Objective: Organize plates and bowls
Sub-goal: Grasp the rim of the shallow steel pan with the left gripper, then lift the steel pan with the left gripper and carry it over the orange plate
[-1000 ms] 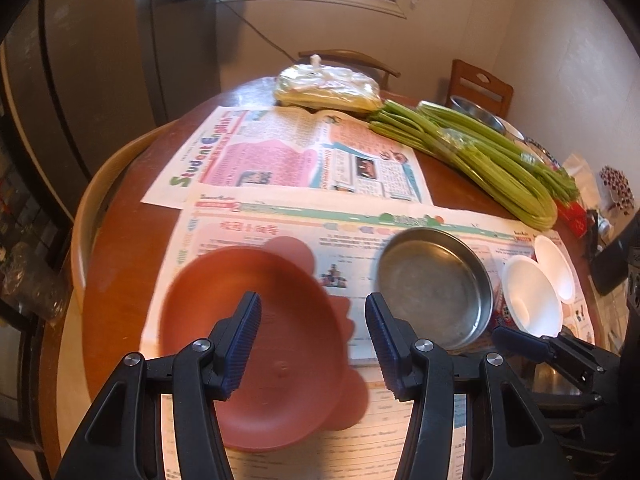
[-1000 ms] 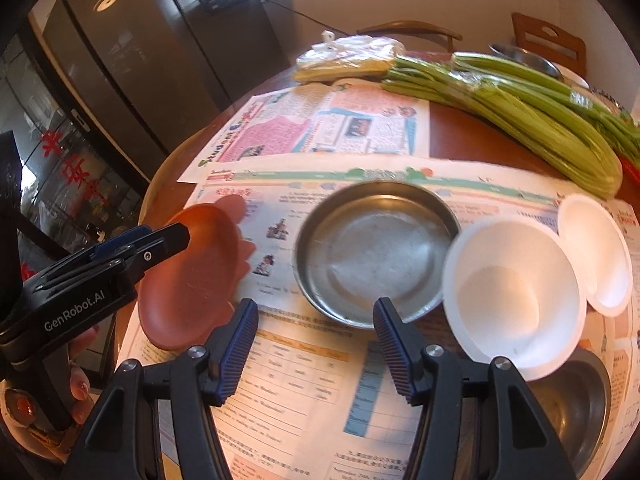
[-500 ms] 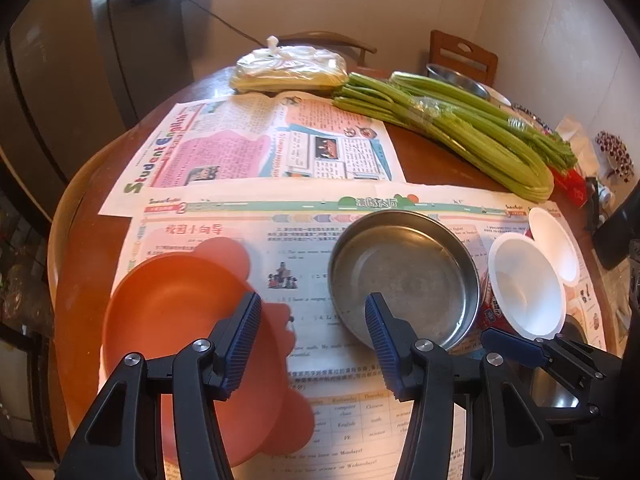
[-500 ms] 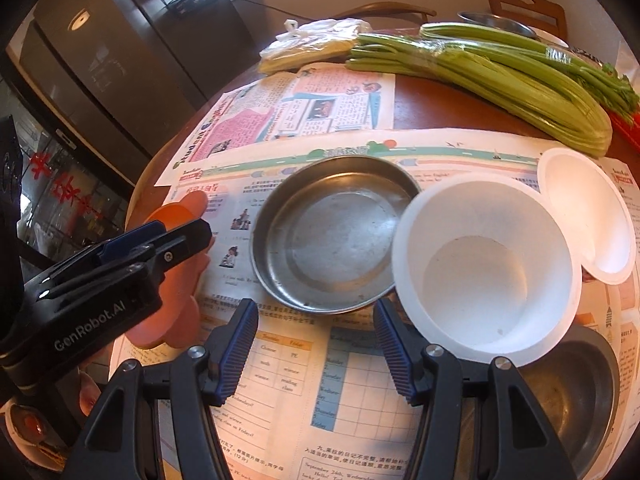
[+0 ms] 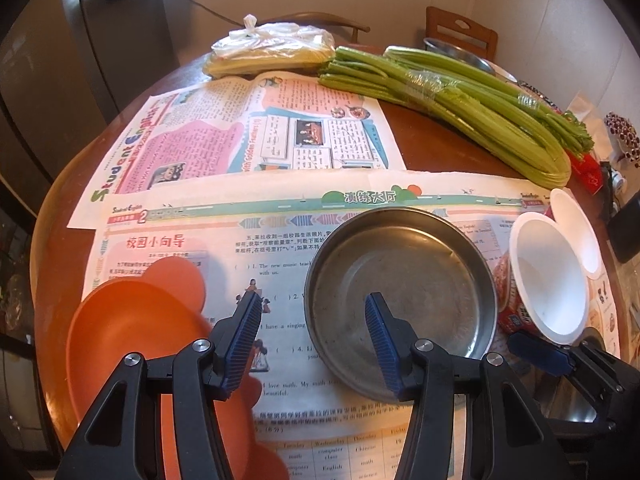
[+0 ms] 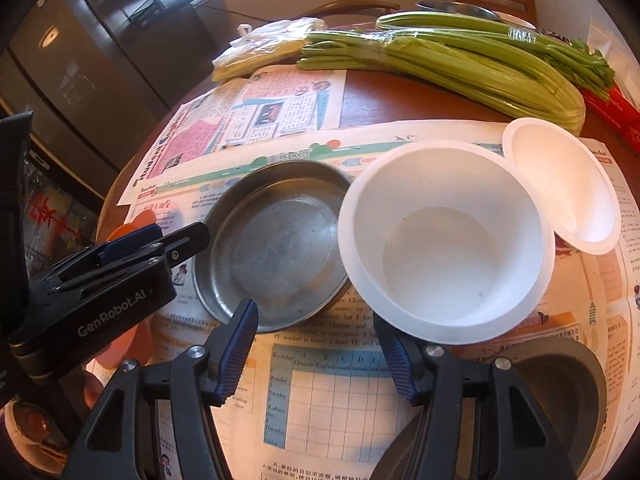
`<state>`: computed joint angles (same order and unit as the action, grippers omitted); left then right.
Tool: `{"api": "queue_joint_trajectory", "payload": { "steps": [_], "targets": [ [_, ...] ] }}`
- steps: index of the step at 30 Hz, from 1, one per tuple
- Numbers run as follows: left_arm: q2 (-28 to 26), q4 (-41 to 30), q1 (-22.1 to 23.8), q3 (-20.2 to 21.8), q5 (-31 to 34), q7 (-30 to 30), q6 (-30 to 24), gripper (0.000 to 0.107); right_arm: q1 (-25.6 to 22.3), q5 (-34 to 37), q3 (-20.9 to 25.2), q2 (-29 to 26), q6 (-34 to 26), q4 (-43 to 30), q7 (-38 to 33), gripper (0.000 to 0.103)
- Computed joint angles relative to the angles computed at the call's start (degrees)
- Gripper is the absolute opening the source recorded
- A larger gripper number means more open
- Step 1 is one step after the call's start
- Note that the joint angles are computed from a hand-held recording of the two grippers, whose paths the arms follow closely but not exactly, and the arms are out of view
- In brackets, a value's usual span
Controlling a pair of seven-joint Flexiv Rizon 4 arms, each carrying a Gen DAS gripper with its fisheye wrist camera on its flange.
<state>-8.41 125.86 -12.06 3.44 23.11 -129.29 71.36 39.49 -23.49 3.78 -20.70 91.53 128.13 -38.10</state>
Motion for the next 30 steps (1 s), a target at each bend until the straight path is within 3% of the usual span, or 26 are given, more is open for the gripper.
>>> {"api": "queue_joint_trajectory", "payload": {
  "steps": [10, 15, 20, 25, 30],
  "targets": [
    [-2.6, -1.8, -0.7, 0.3, 0.4, 0.6, -0.5, 0.056, 7.1, -4.6, -8.6, -0.9, 0.3, -0.3, 3.4, 0.060],
    [-3.5, -2.2, -0.9, 0.4, -0.8, 1.9, -0.7, 0.056, 5.4, -5.0, -6.7, -2.0, -0.8, -1.6, 3.1, 0.060],
    [-4.4, -1.8, -0.9, 0.2, -3.3, 4.1, 0.3, 0.048, 4.5, -5.3, -5.6, -2.5, -1.0, -2.1, 2.7, 0.060],
    [-5.1, -1.6, -1.3, 0.5, -5.5, 6.0, 0.7, 0.034, 2.8, -4.7, -3.7, -3.1, -1.6, -2.9, 1.5, 0.060],
    [-5.3, -0.8, -1.1, 0.8, -6.9, 6.9, 1.7, 0.028, 2.4, -4.3, -3.1, -3.5, -1.4, -3.3, 0.7, 0.060]
  ]
}}
